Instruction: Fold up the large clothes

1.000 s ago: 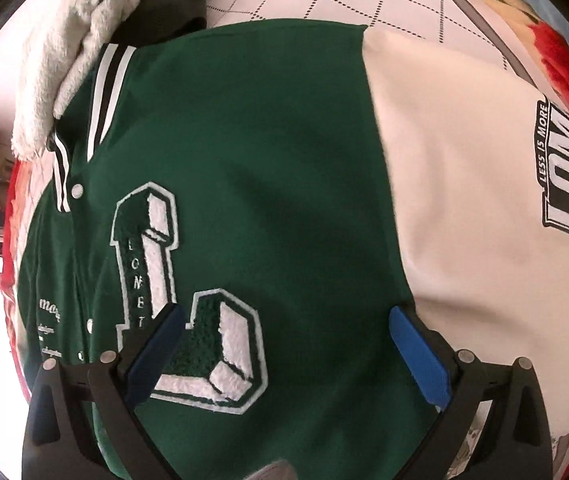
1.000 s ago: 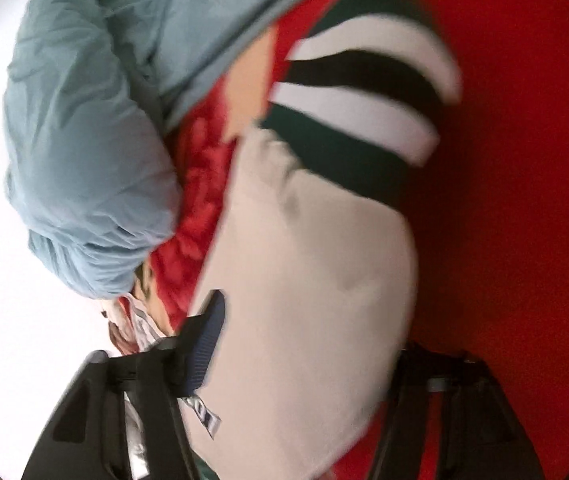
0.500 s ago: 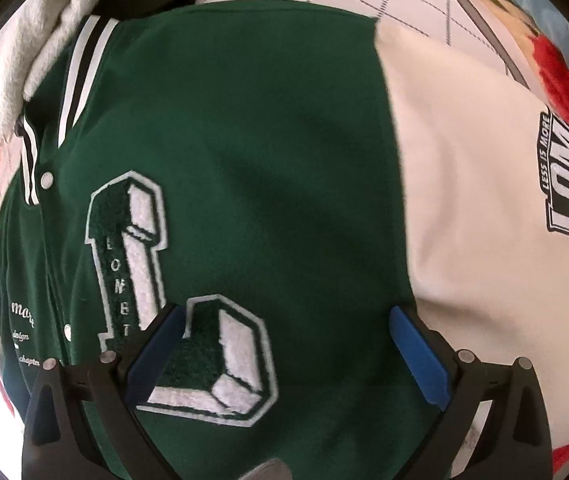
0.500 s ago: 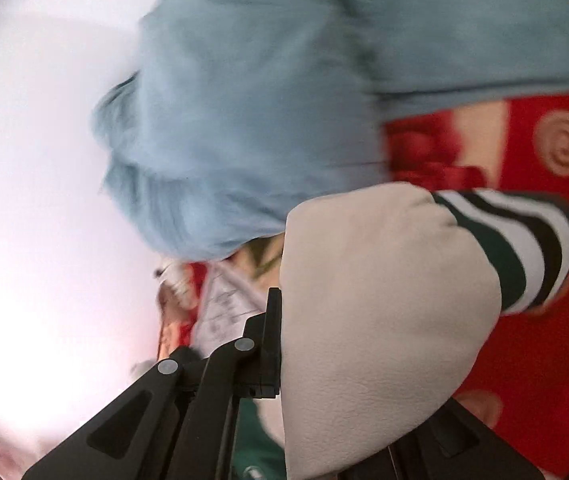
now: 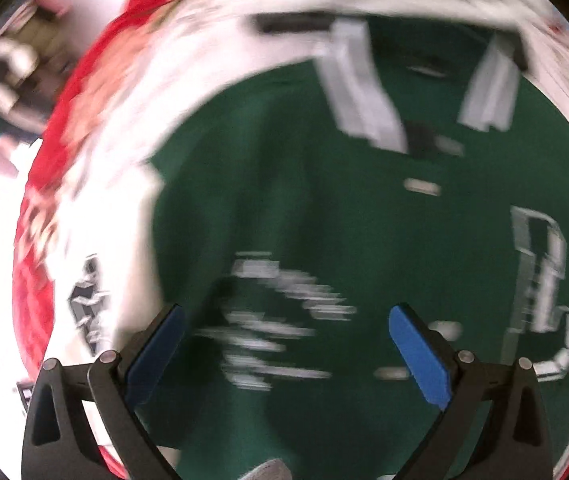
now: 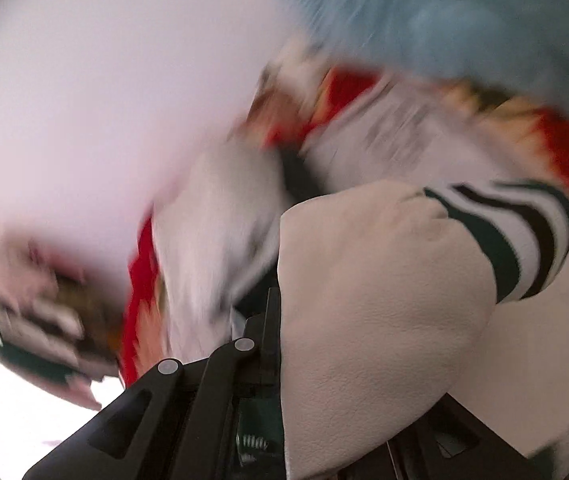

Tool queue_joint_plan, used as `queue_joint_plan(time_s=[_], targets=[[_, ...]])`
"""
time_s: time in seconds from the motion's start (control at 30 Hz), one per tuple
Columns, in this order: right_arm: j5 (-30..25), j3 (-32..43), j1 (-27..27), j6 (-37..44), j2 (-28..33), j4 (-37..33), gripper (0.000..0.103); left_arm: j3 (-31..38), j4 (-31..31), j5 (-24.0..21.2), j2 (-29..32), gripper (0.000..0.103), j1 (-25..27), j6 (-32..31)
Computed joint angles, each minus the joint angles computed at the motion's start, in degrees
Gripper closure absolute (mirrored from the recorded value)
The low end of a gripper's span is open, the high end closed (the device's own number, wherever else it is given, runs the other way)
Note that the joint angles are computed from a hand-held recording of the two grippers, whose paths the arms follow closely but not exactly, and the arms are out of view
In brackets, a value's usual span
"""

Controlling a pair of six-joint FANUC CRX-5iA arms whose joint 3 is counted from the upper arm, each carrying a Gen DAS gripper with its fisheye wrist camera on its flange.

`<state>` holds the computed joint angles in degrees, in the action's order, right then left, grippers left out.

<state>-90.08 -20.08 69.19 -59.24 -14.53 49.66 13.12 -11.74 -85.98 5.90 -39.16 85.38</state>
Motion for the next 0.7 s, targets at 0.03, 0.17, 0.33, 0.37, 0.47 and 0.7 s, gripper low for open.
queue_joint_plan(time_s=[0.03,0.17,0.33,0.37,0.47,0.7], targets=[[7.5,2.0,-4.7,5.0,3.9,-1.5,0.101,0.6,-0.2,0.4,0.2,0.0,1.9,-0.6],[23.4,12.4,-13.9,25.7,19.3,-13.9,0.101,-0.7,-0.4,2.3,-0.7,0.0,9.4,-3.3],[26.2,22.4,-15.8,36.4,28.9,-26.1,0.06,-2.3,0.8,2.1,-2.8,0.0,15.1,-4.4],[28.7,21.8,-15.0,34.5,28.4,-24.6,0.049,-2.0,1.3,1.8,-2.9,0.0,16.2,-4.5],[40.1,14.0,-13.7,27.3,22.8,-18.5,0.039,-1.4,2.7,0.4,-4.0,0.0,18.4,-4.3],[43.5,6.9,-9.5,19.4,14.2,-12.6,0.037,2.2,5.5,-4.2,-6.4,0.0,18.8,-2.4]])
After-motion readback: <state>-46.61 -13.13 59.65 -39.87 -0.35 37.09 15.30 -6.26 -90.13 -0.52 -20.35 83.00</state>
